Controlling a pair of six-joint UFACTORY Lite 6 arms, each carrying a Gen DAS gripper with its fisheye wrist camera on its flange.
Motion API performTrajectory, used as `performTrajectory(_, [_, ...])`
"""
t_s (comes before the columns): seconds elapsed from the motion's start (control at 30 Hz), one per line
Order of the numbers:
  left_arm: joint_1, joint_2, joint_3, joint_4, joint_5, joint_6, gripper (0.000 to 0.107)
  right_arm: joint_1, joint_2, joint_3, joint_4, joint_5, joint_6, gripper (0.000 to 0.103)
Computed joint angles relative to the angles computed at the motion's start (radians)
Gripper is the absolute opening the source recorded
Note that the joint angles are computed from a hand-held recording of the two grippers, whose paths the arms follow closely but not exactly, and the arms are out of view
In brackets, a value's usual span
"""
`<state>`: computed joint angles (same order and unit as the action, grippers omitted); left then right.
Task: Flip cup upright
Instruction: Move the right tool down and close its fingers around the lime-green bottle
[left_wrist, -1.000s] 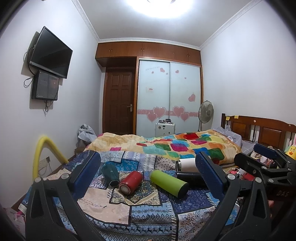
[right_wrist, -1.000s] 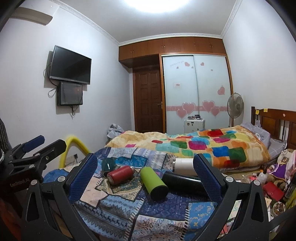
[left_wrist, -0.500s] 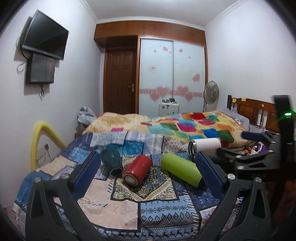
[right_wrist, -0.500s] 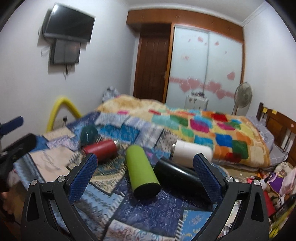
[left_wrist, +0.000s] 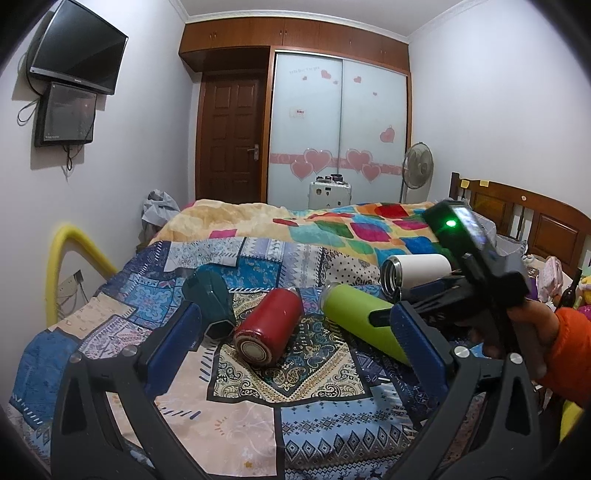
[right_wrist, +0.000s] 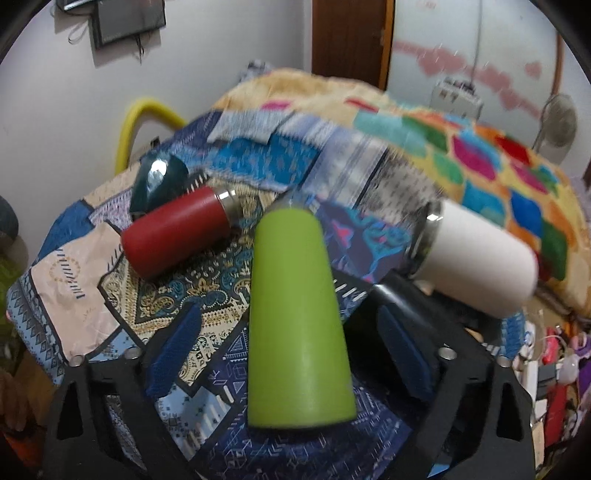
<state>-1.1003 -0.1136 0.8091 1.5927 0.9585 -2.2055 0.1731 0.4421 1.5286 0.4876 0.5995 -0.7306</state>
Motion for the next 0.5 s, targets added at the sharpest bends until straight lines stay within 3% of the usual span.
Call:
performTrajectory(0.13, [0.019,-0.002,-0.013,0.017,-0.019,-0.018,0.103,0.001,0.111,0.167,-0.053,0.137,0.051,0.079])
performTrajectory(0.5, [0.039,-0.042,-0.057,0.026,-0.036,-0.053,0.103,0.010,0.080,0.164,-0.094,0.174,0.036,0.078])
